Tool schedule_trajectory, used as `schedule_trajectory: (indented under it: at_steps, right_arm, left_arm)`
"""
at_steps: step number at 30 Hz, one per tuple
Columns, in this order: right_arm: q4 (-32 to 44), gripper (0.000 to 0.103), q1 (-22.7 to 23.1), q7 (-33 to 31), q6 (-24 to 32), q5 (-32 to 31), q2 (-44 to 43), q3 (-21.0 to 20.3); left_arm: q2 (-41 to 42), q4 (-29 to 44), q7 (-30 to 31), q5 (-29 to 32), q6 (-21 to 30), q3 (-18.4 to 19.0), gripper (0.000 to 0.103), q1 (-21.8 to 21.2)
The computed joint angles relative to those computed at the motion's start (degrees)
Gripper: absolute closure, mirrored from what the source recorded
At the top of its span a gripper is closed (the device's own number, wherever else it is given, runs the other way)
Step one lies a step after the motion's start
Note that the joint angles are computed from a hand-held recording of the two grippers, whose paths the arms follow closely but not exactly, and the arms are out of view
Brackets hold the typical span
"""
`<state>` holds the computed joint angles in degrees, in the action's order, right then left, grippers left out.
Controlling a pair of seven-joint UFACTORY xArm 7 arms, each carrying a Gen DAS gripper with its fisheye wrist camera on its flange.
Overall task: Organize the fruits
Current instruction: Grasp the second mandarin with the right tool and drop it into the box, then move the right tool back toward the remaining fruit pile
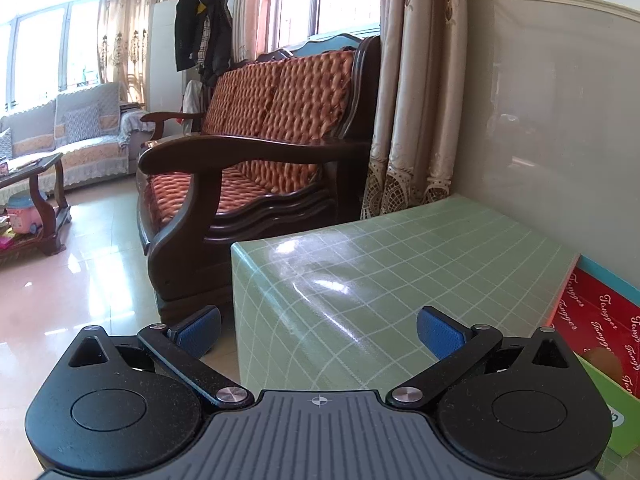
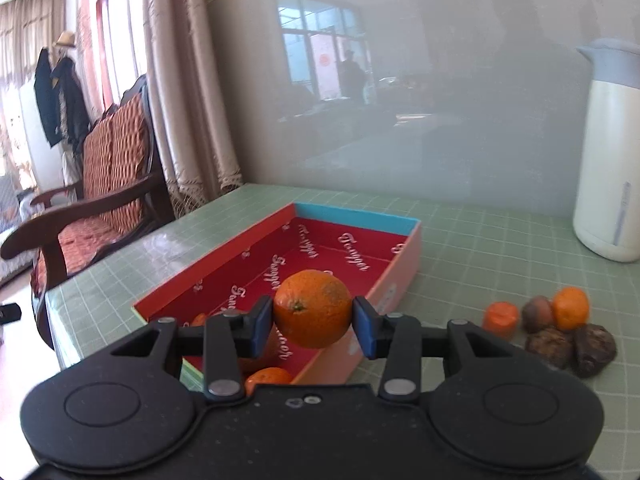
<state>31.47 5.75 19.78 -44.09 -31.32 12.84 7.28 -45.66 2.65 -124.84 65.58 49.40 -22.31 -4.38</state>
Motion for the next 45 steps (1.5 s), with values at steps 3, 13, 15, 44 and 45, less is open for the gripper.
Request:
schedule_trajectory:
  at_steps: [3,13,15,44,45]
  right_arm:
    - [0.3,0.061,0.6,-0.9,0.5,0.8,0.7,0.2]
    - [-0.4,0.06,1.1,-2.8,-0.8,2.9,0.6,0.2]
    - [-0.9,0.06,1.1,-3.1,-1.6,3.5,0.3,0.1]
    - [-7.8,0.0,-5.7,-4.6,-6.1,10.4,-6.9,-6.3]
    - [-7.8,0.0,-6.5,-4.1,-6.1,9.7,-7.2,-6.8]
  left_arm:
    - [0.3,0.0,0.0,0.4,0.0,-0.1,0.0,0.1]
    - [3.0,1.5,-0.7,1.5,1.9,-0.1,0.0,-1.2]
    - [2.9,1.5,-0.6,1.4,2.2,0.2,0.0,-1.7]
    - [18.5,13.0,-4.9,6.7,6.2,-0.6,0.0,-7.2]
    - [19.8,13.9,-5.2,7.4,6.6,-0.5,0.0,-7.9]
